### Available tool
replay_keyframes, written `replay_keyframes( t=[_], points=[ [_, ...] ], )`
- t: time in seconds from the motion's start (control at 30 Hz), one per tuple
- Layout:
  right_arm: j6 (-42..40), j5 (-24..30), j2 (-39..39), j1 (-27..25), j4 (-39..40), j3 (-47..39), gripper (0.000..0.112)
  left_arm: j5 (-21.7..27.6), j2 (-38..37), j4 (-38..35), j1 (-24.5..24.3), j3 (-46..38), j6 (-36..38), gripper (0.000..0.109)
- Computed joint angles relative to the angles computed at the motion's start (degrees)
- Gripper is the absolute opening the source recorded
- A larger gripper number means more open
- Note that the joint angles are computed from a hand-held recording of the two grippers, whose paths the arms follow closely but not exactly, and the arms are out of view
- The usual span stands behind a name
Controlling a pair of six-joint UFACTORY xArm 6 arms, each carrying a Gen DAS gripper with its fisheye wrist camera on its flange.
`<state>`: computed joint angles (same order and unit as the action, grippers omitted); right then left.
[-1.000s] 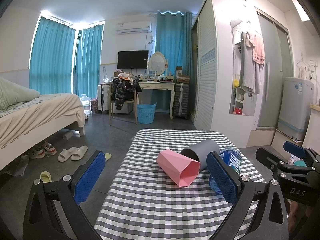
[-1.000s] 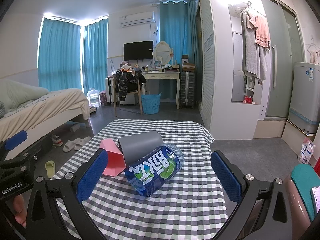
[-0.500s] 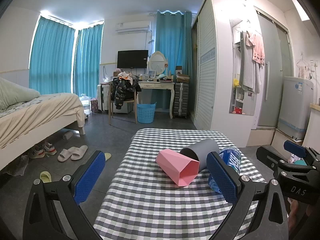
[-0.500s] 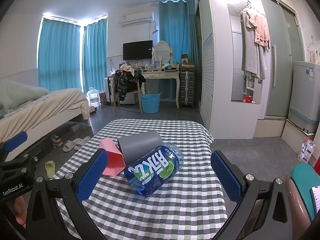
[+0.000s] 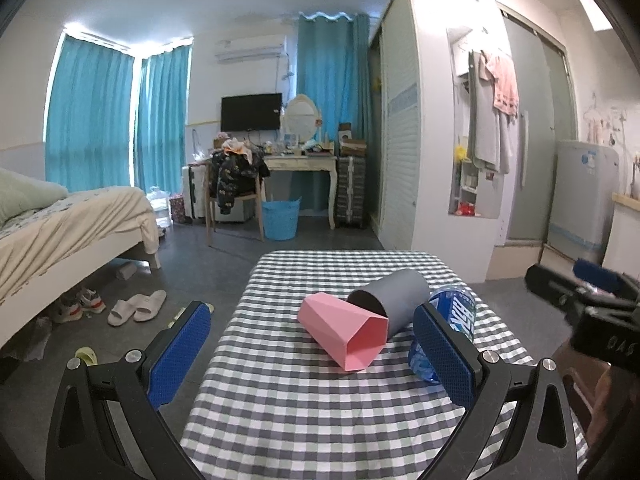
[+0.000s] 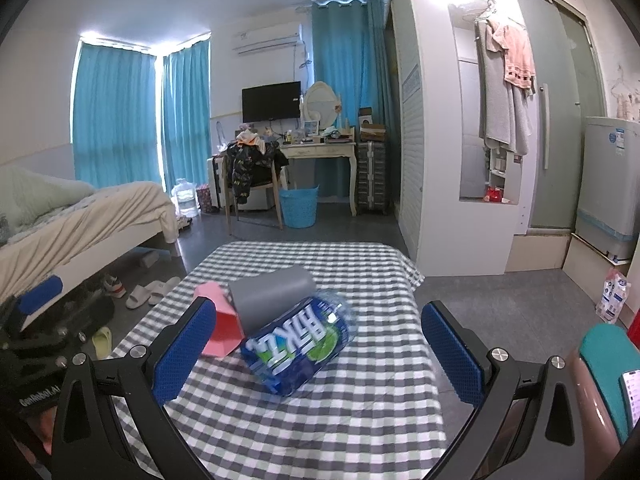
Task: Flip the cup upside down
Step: 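Reach the left gripper to the lying gray cup and close on it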
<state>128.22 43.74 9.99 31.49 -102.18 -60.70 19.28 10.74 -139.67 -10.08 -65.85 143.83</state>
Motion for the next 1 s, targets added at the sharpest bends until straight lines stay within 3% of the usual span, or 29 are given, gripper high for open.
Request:
replay_keyframes(
  t=[0.1,0.27,0.4,0.47,0.63,0.73,0.83,1.0],
  points=[
    [-2.38,-0.79,-0.71,-1.50,1.08,0.06,0.103,-2.01,2.67,10.86,-1.34,-3.97,-12.72,0.103],
    [-6.42,-4.13,0.12,-5.71,3.62,-2.19,0.103,-1.89,8.98,35.08,-3.43,-11.56,-35.94,0.103],
    [-6.84,-8.68,2.69,-10.71,6.37,-5.82,0.103,-3.38,16.07,48.41,-5.87,-20.36,-44.32,0.103],
    [-9.87,-7.04,3.78,-11.57,9.33,-7.40,0.103,-5.60,20.46,57.27,-7.43,-24.93,-49.98,0.103],
    [-8.71,-5.75,4.43,-12.86,11.80,-6.92,0.103,-5.28,27.91,76.24,-8.69,-31.86,-60.40,0.103],
    [-8.53,-8.09,4.92,-14.06,13.82,-6.98,0.103,-2.96,30.64,84.98,-8.73,-34.64,-64.88,0.103],
    [-8.20,-6.55,4.33,-13.63,14.95,-6.23,0.103,-0.70,33.47,94.78,-8.89,-37.85,-68.70,0.103],
    [-2.32,-6.26,2.05,-13.64,12.46,-3.93,0.103,9.87,38.07,104.24,-7.50,-46.98,-78.21,0.102]
  ],
)
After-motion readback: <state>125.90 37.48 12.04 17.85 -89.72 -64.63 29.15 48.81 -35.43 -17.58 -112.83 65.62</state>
